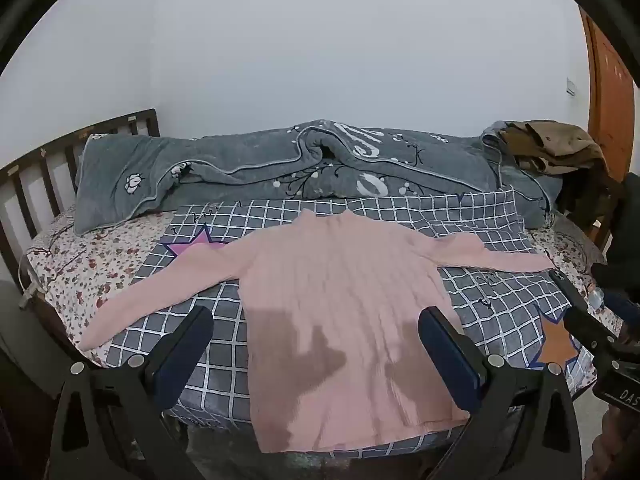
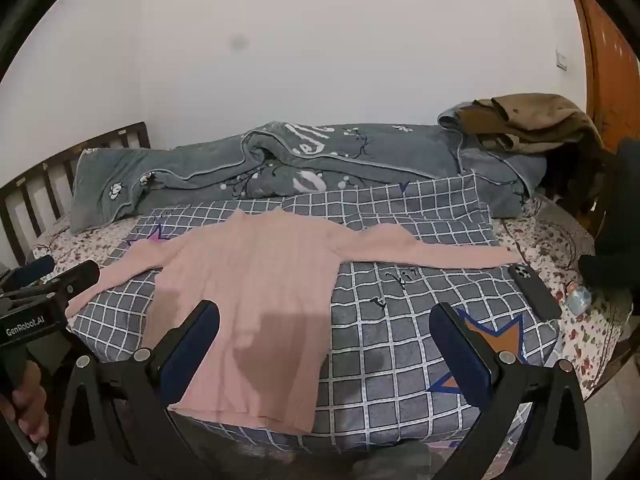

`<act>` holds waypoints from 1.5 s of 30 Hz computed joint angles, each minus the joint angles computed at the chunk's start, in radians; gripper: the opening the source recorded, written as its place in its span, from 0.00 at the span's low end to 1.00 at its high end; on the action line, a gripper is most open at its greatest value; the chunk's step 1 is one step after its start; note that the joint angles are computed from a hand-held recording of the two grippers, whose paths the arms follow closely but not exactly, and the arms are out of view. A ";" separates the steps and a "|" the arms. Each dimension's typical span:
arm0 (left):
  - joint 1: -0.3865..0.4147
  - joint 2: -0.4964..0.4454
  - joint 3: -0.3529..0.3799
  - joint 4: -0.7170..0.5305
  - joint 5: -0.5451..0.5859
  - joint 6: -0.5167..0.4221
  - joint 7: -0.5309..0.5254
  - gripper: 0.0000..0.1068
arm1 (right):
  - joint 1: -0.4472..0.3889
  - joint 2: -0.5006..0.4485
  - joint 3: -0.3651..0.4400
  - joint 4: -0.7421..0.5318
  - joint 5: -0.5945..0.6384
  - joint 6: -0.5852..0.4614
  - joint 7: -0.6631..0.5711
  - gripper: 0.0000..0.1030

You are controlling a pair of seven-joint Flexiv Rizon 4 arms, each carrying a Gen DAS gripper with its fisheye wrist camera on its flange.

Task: Fold small clothes

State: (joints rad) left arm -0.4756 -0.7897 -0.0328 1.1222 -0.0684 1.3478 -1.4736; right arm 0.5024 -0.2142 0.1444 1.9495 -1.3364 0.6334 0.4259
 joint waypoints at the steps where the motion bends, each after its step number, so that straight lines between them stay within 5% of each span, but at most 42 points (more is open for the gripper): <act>1: -0.001 0.001 0.001 0.001 0.000 0.000 -0.003 0.96 | 0.002 -0.007 0.000 -0.008 0.000 0.003 0.003 1.00; 11: 0.027 0.006 -0.031 0.013 -0.028 0.013 0.031 0.96 | 0.028 -0.022 0.006 -0.038 0.017 -0.070 -0.061 1.00; 16: -0.006 0.003 0.010 -0.007 -0.007 0.003 -0.008 0.96 | 0.030 -0.011 0.003 -0.029 0.014 -0.066 -0.057 1.00; 45: 0.005 0.011 -0.003 0.001 -0.002 0.012 -0.008 0.96 | 0.031 0.000 0.008 -0.031 -0.003 -0.059 -0.033 1.00</act>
